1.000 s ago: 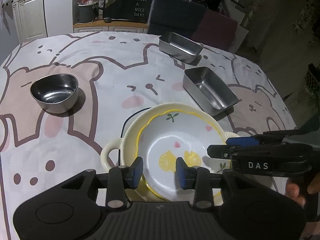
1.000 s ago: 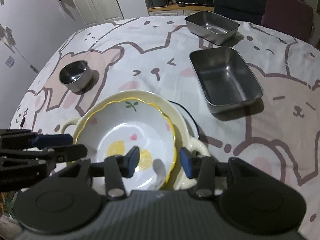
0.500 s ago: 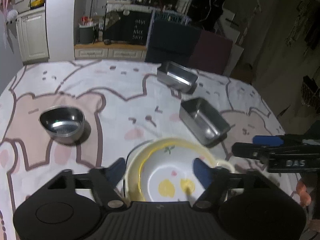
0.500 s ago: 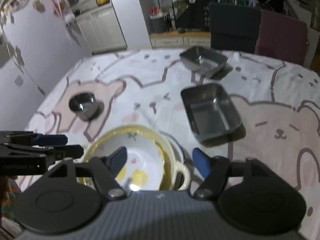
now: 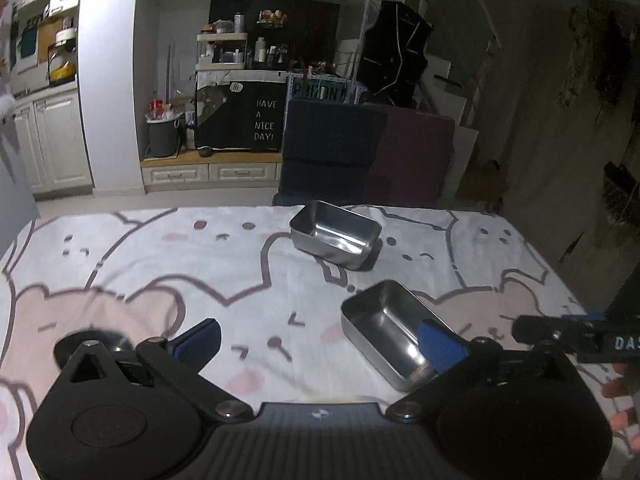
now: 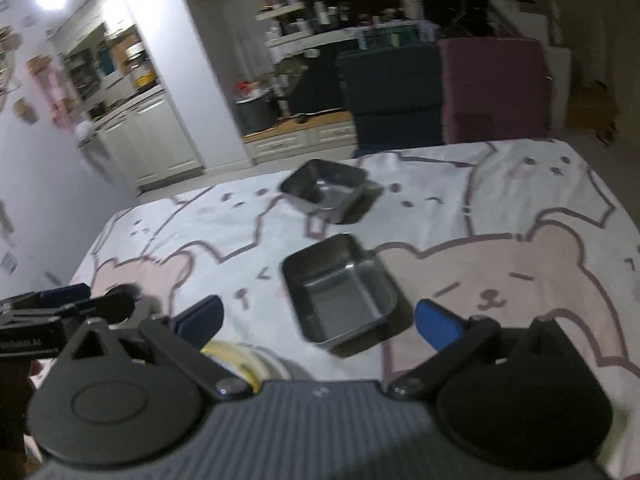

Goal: Organize plates and bowls
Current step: 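Move both tools to the steel rectangular tray and grasp its rim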

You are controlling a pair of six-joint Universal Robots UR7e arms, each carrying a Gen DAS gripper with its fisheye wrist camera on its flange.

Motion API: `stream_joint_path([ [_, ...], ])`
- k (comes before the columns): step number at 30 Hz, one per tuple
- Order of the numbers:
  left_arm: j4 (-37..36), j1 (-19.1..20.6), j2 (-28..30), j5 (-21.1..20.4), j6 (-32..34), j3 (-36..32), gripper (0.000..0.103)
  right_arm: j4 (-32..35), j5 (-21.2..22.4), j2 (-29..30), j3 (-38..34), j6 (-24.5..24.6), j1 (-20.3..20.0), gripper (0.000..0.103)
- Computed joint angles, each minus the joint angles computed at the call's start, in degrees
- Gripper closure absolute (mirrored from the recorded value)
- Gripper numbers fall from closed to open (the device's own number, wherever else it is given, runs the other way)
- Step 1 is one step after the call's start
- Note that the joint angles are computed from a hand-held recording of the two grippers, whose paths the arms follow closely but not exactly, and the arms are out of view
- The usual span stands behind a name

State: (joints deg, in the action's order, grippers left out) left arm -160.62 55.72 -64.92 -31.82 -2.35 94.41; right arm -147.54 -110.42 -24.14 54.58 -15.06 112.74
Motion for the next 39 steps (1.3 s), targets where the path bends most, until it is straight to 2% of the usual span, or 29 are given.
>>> stream_joint_path([
  [3, 3.13, 1.18, 3.9, 1.2, -0.36, -5.41, 0.0, 1.58, -2.12, 1.93, -3.4, 2.13, -0.57, 0.0],
  [7, 5.99, 3.19, 8.7, -0.95, 0.92, -12.4, 0.0, 6.11, -4.26, 4.62, -8.4, 7.39, -1.42, 0.0],
  [12, 9.25, 5.78, 15.32, -2.27, 5.44, -21.44, 0.0, 14.07, -5.3, 9.15, -16.44, 17.8, -2.57, 0.0],
  [18, 13.64, 8.42, 22.11, -0.01, 12.98, -29.96, 0.0, 21.57, -6.63, 14.9, -25.13, 23.58, -2.79, 0.0],
  [22, 16.16, 9.93, 24.87, 0.62, 15.62, -33.39, 0.0, 25.63, -8.94, 18.82, -30.59, 24.18, -2.67, 0.0],
  [25, 17.98, 10.84, 26.15, 0.64, 15.59, -35.19, 0.0, 27.25, -10.31, 20.95, -33.42, 24.63, -2.7, 0.0],
  [28, 18.36, 11.3, 27.14, 0.85, 16.1, -36.39, 0.0, 31.61, -11.19, 23.35, -37.92, 25.93, -2.85, 0.0],
  [32, 17.97, 11.63, 27.75, 1.18, 16.1, -37.31, 0.0, 36.97, -13.35, 26.63, -43.45, 24.35, -2.85, 0.0],
  [35, 18.21, 11.73, 27.76, 1.76, 16.22, -37.3, 0.0, 35.71, -13.66, 25.27, -40.39, 22.69, -2.79, 0.0],
  [39, 20.59, 11.74, 26.53, 2.63, 14.66, -36.15, 0.0, 36.2, -15.73, 26.06, -42.31, 20.07, -2.71, 0.0],
])
